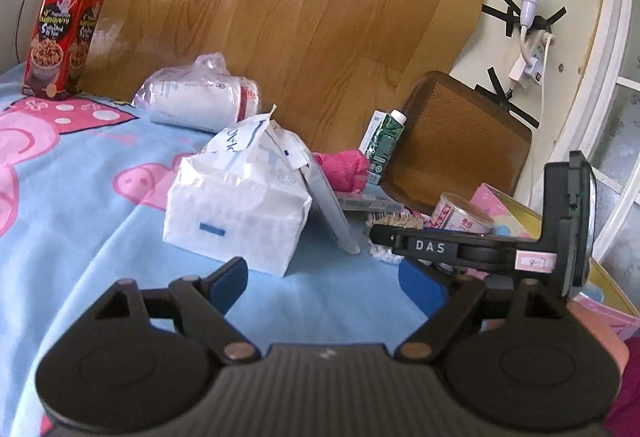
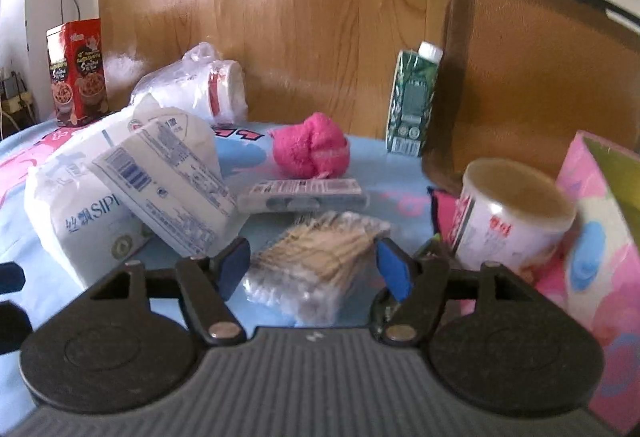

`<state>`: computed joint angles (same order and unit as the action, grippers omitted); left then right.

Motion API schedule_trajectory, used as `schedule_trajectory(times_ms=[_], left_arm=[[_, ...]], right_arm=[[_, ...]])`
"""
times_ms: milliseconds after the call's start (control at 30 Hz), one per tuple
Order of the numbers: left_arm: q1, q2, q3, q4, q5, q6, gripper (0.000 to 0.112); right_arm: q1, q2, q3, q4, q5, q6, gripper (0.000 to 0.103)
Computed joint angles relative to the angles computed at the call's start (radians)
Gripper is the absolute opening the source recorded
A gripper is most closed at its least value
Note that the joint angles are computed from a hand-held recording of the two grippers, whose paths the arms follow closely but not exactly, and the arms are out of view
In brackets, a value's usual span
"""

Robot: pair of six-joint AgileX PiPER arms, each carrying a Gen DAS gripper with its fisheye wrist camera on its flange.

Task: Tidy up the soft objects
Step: 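Move the right tool to the bag of cotton swabs and grasp it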

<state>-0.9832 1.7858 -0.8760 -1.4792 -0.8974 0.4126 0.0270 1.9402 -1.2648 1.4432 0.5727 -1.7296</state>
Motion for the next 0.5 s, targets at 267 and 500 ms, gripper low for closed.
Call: schedule_trajectory(times_ms=[267, 500], left_arm=[[0.037, -0.018, 0.021, 0.012, 0.062, -0.051, 0.086], [0.068, -0.022, 0.014, -0.006, 0.126, -0.04, 0.087]], right_arm=[[-0.038, -0.028, 0.039, -0.035, 0.087, 0.031, 0.059], [-0.174, -0.158, 0.254, -0.021, 0.286, -0.231, 0.059]])
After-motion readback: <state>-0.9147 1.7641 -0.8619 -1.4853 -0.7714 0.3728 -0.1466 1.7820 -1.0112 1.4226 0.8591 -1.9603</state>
